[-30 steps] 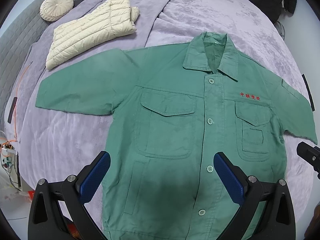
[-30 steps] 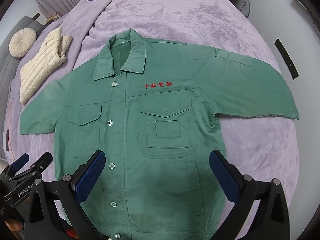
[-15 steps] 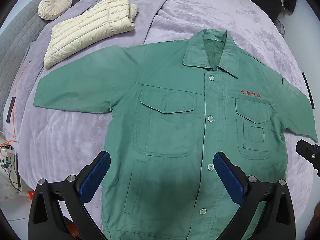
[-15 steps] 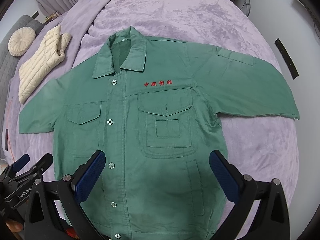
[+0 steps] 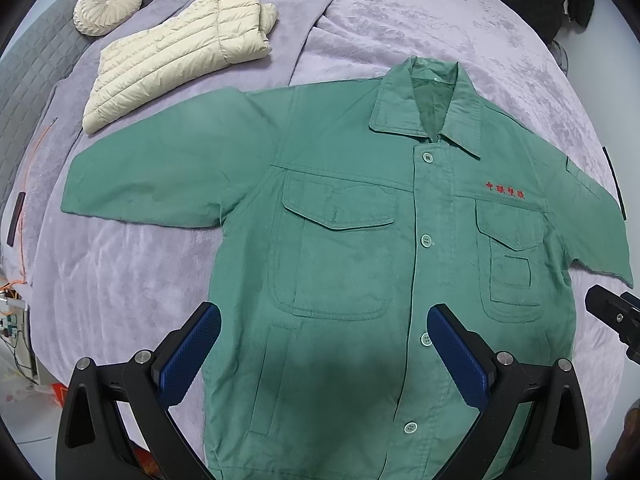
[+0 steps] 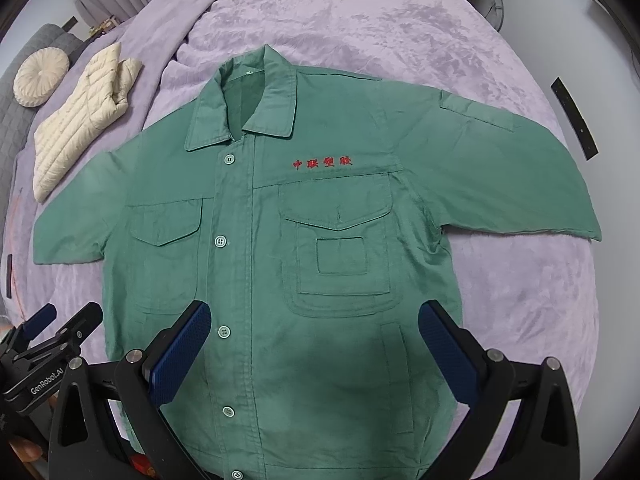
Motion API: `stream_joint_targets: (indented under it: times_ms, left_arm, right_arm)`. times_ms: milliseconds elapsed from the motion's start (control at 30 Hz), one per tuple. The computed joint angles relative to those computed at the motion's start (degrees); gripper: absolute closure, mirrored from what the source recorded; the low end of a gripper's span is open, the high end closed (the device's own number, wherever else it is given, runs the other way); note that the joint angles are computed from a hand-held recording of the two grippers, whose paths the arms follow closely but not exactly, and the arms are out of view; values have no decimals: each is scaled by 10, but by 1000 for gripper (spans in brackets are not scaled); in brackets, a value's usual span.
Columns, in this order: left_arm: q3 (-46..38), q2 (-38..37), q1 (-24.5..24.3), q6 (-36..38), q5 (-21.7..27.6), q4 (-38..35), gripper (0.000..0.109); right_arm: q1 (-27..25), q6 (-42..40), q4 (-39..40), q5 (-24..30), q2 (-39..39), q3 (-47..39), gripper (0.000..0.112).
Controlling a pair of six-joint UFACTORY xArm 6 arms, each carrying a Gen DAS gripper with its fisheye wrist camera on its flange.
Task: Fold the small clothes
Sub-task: 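Move the left gripper to the green shirt's sleeve and close on it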
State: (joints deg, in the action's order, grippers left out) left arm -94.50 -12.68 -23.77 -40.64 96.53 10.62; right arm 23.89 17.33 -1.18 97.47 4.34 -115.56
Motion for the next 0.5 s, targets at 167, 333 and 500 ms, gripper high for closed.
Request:
stream_joint_targets:
  times_ms: [167, 333, 500]
  left_arm:
    - [58, -36, 39, 6, -51, -45, 6]
    - [164, -103, 114, 26, -132, -90, 6]
    - [268, -164, 229, 69, -202, -116, 6]
  right_arm:
    - [12, 8, 2, 4, 7, -1, 9]
    - [39, -6, 10, -9, 16, 1, 9]
    - [75, -3, 26, -37, 27, 12, 9]
